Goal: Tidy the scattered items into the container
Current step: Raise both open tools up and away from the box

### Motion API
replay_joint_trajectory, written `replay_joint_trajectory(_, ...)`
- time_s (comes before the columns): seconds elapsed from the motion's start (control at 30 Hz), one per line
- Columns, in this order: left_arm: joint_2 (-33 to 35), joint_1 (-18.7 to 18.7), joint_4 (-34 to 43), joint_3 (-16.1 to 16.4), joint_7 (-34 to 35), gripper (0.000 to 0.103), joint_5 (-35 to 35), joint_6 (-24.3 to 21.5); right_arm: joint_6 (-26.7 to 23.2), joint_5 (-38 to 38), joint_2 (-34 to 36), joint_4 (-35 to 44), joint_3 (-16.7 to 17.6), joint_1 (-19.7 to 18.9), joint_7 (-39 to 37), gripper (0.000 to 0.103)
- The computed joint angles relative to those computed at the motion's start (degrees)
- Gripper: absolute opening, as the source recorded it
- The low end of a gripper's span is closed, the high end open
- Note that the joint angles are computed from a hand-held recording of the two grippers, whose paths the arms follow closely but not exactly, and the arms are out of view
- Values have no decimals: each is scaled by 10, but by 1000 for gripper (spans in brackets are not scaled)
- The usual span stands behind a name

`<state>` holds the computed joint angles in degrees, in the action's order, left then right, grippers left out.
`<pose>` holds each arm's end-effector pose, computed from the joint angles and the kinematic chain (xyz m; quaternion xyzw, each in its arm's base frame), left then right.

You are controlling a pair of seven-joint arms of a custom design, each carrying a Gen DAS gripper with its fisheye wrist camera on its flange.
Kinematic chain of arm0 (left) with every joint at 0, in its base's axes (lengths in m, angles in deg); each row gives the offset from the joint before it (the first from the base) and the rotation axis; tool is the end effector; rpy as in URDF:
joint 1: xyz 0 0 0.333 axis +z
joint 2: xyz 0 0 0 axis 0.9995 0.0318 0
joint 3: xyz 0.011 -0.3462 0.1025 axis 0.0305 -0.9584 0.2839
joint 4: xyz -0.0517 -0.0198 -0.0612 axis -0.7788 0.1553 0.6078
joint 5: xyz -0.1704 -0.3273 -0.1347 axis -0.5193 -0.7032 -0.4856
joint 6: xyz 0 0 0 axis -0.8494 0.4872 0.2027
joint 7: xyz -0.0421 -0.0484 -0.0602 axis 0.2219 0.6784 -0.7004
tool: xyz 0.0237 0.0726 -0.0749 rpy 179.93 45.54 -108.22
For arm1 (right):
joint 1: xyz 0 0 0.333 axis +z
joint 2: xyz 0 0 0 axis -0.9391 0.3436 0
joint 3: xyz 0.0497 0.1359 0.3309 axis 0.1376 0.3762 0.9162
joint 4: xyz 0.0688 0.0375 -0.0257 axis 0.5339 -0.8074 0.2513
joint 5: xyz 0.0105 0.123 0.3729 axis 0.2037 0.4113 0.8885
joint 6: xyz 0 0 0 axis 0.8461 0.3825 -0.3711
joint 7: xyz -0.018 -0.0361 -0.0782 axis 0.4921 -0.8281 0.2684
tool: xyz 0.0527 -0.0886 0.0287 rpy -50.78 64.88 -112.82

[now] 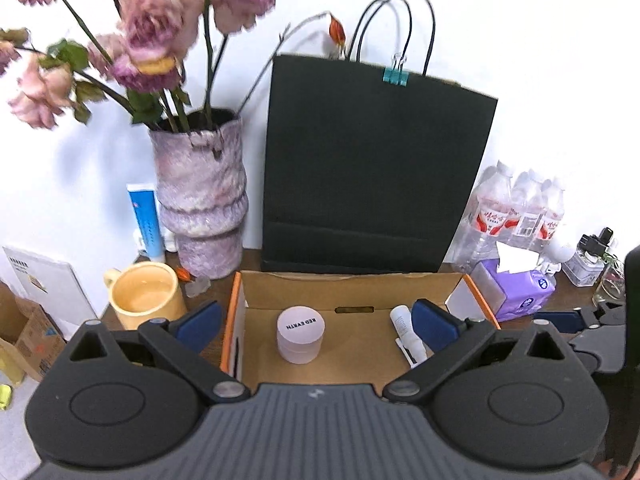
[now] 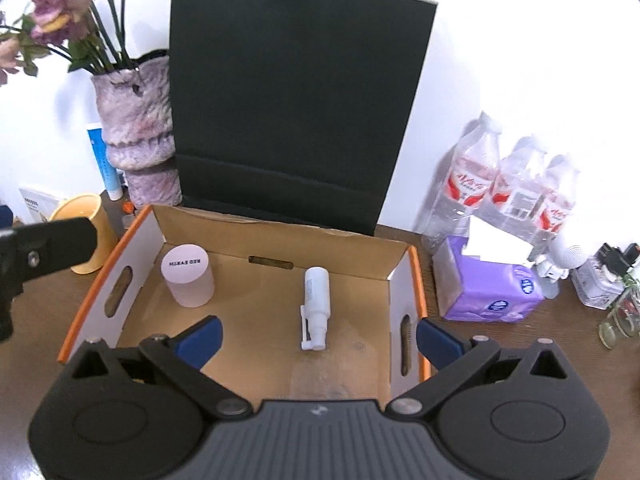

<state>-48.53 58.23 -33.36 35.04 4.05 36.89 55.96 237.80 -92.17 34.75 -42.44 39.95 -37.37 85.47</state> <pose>0.6156 -0.3835 0.4553 -0.7596 0.4597 -0.2760 0.3682 0.7370 0.4810 0.4105 -0.8365 0.4099 -0.2018 0.3025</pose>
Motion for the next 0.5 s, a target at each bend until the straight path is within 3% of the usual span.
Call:
replay_joint_trajectory(0.2, -35, -15, -32, -12, -21, 103, 25, -26, 95, -8, -108, -179, 8, -9, -3, 103)
replay_joint_trajectory(0.5, -82, -29, -81, -50, -53, 103, 68, -78, 203, -4, -221, -369, 34, -37, -21, 103)
